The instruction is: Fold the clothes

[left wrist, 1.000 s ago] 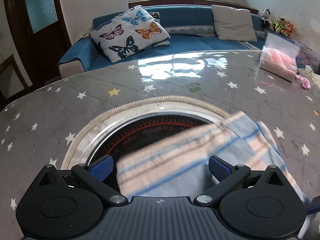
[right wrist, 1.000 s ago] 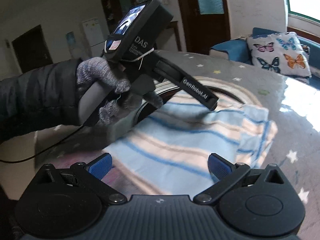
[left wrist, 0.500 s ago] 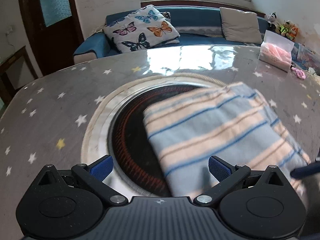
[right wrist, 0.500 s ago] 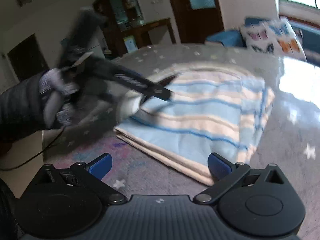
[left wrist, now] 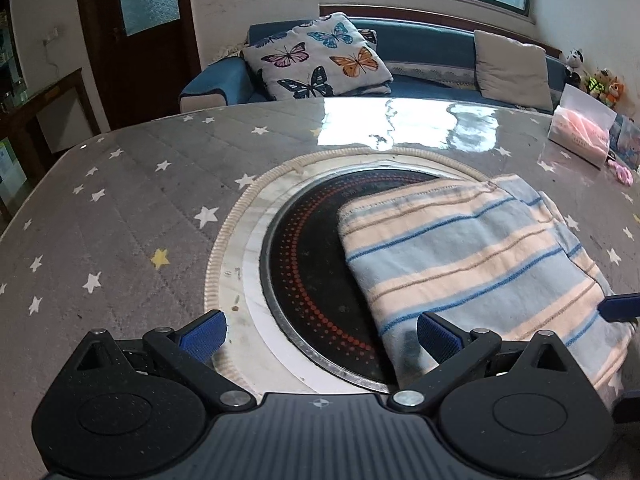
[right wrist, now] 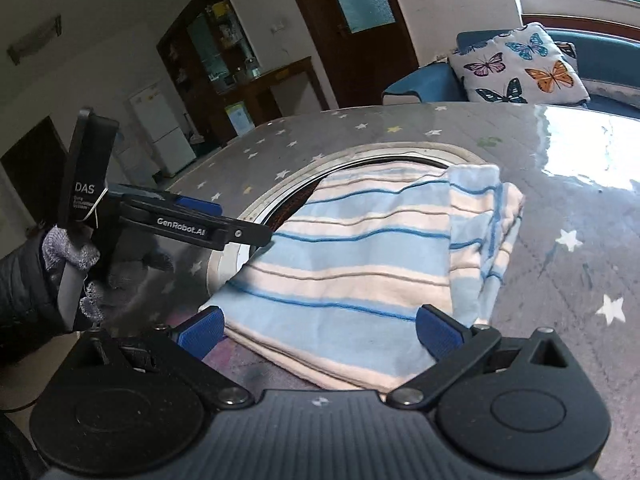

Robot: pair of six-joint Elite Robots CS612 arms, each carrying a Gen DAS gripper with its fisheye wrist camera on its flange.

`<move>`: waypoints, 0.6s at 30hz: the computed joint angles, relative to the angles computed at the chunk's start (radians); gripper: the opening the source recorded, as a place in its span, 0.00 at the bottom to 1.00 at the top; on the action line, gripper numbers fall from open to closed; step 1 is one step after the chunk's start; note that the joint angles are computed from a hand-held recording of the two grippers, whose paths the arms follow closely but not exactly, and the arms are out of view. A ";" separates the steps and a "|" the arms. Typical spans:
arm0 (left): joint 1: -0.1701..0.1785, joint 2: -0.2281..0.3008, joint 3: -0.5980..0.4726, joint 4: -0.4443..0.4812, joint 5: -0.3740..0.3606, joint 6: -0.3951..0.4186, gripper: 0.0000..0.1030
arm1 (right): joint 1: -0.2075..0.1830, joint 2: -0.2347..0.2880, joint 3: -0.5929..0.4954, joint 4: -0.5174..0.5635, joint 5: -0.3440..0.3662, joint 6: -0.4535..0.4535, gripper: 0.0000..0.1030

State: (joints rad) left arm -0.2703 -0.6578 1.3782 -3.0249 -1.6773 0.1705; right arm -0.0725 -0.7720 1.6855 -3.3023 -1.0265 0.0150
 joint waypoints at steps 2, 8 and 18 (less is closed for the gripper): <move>0.001 0.003 -0.005 0.000 0.002 -0.008 1.00 | -0.001 -0.003 -0.003 -0.016 -0.011 0.010 1.00; 0.001 0.004 -0.010 0.012 -0.014 -0.017 1.00 | -0.007 0.037 -0.067 -0.011 -0.022 0.132 1.00; 0.012 0.014 -0.034 0.046 -0.082 -0.058 0.90 | -0.003 0.048 -0.079 -0.048 -0.162 0.231 0.97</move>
